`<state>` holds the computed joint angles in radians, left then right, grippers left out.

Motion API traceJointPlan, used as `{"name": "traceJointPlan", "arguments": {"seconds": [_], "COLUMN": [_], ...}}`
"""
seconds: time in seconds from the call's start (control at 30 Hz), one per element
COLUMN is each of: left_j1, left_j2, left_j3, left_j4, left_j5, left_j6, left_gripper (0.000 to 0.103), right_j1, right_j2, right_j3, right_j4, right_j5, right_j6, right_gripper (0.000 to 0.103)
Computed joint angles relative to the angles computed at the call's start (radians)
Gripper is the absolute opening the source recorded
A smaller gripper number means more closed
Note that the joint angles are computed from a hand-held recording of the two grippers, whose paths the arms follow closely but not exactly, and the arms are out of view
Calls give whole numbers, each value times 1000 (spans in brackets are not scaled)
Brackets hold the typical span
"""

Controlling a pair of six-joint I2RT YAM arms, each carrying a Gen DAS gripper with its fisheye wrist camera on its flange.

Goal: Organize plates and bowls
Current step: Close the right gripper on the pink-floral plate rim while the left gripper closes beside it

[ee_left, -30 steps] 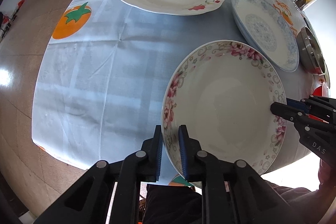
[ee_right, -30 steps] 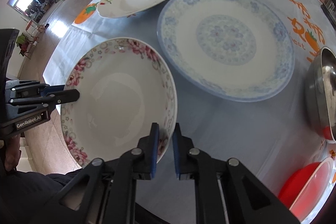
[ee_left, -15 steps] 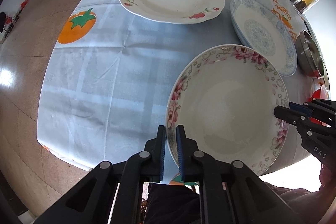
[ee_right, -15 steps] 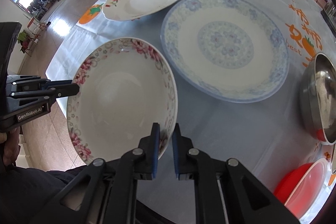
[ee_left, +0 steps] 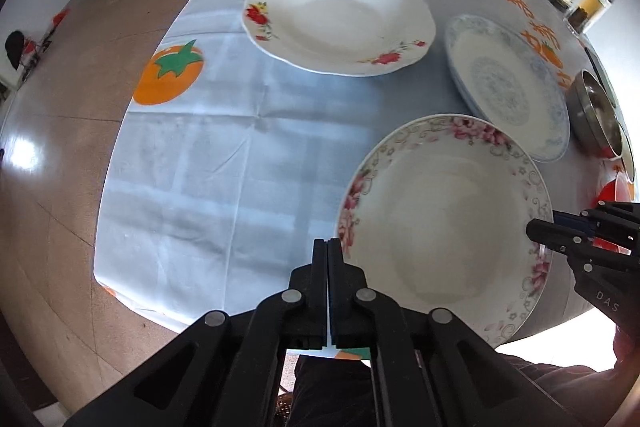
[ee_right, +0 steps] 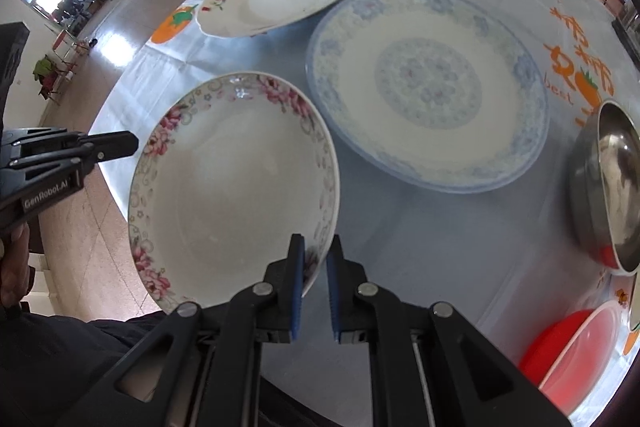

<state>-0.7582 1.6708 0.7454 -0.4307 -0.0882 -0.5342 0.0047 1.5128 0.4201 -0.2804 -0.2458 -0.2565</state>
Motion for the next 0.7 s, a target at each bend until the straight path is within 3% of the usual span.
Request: {"name": "traceJointPlan", "arguments": {"seconds": [0.23,0.47,0.5,0.53,0.6,0.7], "left_j1": [68,100,88,82,60,52], "left_j2": [48,-61,-61,-53,-32,-14], "left_j3": [-40,-70,-70,-72,-58,-48], "left_j4": [61,52,53,63,61,61], "left_j5": [86,87,94,111,99,94], "left_j6": [-19,-31,-34,-31,-44,-38], "left_gripper": [3,7,21,46,70,70], "right_j1": [10,-3,-5,-7,-11,-19], "right_j2": [4,25,28,30,33,28], "right_j3": [0,2,3,3,5,4], "right_j4": [14,16,16,17,15,9], "right_j5": [5,-7,-9,-10,-11,-13], "right_j6": [-1,-13,-14,-16,-19,-30], "right_gripper": [10,10,10,10,10,10]}}
